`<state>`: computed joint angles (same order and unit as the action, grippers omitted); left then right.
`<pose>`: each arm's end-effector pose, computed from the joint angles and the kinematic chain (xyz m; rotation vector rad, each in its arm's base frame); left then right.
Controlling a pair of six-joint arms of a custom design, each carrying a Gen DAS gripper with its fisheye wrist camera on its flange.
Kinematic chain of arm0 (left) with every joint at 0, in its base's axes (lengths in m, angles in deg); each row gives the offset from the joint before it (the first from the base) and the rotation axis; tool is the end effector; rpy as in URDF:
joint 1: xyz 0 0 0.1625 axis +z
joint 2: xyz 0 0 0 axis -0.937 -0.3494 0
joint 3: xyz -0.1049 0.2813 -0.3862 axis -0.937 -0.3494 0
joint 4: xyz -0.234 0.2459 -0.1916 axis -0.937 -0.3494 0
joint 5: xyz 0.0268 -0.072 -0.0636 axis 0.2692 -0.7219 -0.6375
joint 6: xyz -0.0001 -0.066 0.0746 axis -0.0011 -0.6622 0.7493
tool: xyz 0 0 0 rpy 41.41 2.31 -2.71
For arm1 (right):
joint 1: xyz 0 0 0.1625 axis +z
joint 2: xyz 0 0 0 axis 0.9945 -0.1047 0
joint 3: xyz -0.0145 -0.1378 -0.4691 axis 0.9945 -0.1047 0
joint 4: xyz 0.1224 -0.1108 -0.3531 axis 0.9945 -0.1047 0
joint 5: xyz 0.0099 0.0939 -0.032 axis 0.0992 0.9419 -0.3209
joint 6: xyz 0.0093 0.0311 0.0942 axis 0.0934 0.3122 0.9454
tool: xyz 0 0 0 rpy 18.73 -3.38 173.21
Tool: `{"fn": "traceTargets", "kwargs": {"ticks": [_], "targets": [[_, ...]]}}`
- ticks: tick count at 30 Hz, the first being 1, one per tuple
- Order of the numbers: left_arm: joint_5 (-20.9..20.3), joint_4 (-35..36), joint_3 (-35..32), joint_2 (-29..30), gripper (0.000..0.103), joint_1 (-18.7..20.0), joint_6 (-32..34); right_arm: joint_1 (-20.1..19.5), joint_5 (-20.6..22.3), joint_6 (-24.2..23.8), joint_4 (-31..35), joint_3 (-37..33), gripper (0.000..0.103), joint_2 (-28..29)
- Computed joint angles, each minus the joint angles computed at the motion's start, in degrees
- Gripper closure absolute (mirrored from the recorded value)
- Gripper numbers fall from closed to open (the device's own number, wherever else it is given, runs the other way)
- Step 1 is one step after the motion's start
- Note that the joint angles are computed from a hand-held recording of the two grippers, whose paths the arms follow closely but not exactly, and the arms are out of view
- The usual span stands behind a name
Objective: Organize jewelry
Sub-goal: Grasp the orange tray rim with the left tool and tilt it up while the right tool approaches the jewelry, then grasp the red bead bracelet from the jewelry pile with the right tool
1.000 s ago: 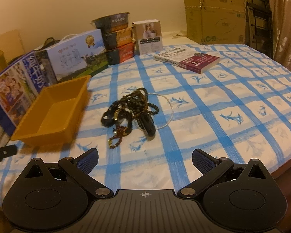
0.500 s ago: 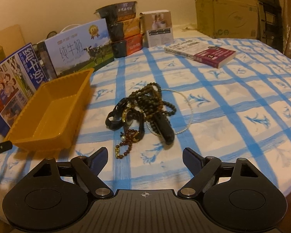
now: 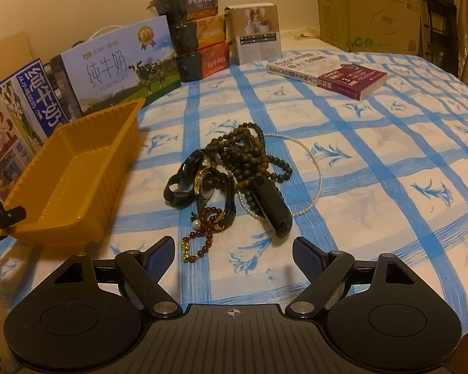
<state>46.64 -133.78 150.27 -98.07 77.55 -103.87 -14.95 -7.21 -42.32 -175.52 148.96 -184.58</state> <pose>-0.3550 -0.2718 0.0388 -0.0899 2.0826 -1.3608 0.0292 -0.2783 0.4008 0.4140 -2.4392 0.9384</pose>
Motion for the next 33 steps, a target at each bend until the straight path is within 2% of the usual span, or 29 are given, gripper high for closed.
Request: {"fn": "traceTargets", "kwargs": {"ticks": [2,5,8,10,11,12,18,22,30,33], "targets": [[0.6,0.5,-0.4,0.6,0.048,0.6,-0.7,-0.1,-0.2,0.0,-0.6,0.1,0.02,0.8],[1.2,-1.9,-0.1,1.1,0.064,1.7,1.3,-0.3,-0.3,-0.2,-1.3,0.1,0.02,1.6],[2.0,2.1,-1.4,1.7,0.065,2.1,-1.0,-0.7,-0.1,-0.2,-2.0,0.2,0.02,2.1],[2.5,4.7,-1.9,1.9,0.074,2.2,-2.6,-0.9,0.1,-0.3,-2.1,0.2,0.021,2.3],[2.9,4.9,-1.8,1.8,0.083,2.1,-2.5,-0.9,0.2,-0.3,-2.3,0.2,0.022,2.4],[3.3,4.1,-1.4,1.7,0.087,2.1,-1.7,-0.8,0.3,-0.2,-2.4,0.2,0.024,2.6],[6.0,4.2,-0.8,1.2,0.092,1.0,0.2,-0.8,1.6,-1.0,-1.9,0.4,0.031,2.7],[8.1,1.6,-0.3,0.3,0.096,0.0,5.5,-0.7,2.4,-2.6,-1.8,0.6,0.038,2.8],[12.2,-5.1,0.2,-0.9,0.097,-1.3,17.4,0.0,2.3,-5.5,-3.5,1.1,0.07,5.3],[12.5,-8.5,1.2,-2.1,0.097,-1.6,20.4,0.2,1.7,-5.3,-4.5,0.8,0.075,6.6]]}}
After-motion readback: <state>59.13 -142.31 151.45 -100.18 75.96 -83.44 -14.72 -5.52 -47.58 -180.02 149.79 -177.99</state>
